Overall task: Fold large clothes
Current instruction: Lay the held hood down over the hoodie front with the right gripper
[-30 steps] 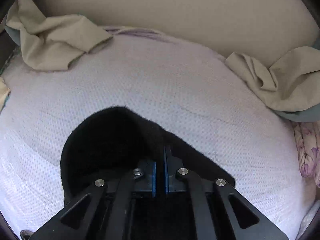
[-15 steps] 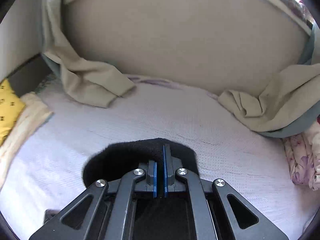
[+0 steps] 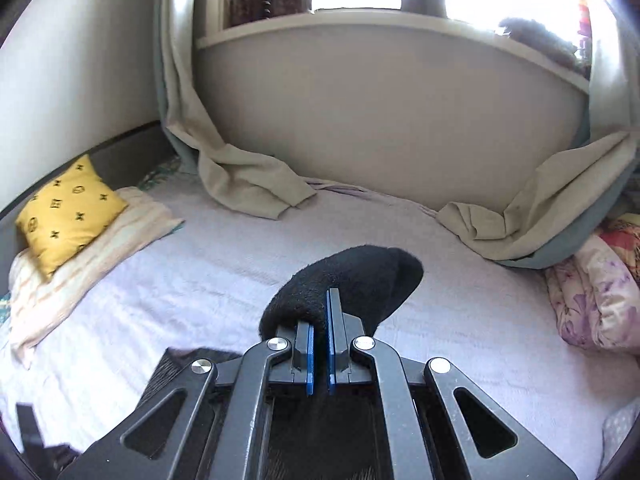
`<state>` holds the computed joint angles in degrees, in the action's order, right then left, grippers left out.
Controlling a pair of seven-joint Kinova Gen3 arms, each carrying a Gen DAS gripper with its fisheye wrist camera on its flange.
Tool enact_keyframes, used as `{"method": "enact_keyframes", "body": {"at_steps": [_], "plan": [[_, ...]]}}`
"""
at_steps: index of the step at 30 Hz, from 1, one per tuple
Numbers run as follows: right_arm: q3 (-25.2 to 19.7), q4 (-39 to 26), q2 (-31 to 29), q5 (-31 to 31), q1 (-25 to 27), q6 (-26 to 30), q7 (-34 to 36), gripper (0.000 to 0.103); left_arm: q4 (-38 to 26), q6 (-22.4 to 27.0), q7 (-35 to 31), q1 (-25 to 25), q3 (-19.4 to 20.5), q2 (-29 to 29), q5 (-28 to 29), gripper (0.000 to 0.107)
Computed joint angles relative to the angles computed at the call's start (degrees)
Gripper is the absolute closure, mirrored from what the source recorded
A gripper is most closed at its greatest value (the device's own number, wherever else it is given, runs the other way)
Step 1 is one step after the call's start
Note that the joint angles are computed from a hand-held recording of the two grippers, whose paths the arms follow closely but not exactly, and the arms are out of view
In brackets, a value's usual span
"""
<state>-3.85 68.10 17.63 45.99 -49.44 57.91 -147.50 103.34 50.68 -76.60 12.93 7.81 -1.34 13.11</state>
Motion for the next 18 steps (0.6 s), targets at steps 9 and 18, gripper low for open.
{"method": "enact_keyframes", "body": {"at_steps": [9, 18], "plan": [[-7.79, 14.10, -9.62, 6.87, -4.33, 4.81, -8.96, 0.103, 0.27, -0.10, 1.09, -0.75, -0.33, -2.09, 0.56, 0.029], [-13.43, 23.61, -9.23, 7.45, -7.01, 7.36, -19.28, 0.103, -0.22, 0.38, 4.02, 0.56, 0.99, -2.74, -3.44, 0.029]]}}
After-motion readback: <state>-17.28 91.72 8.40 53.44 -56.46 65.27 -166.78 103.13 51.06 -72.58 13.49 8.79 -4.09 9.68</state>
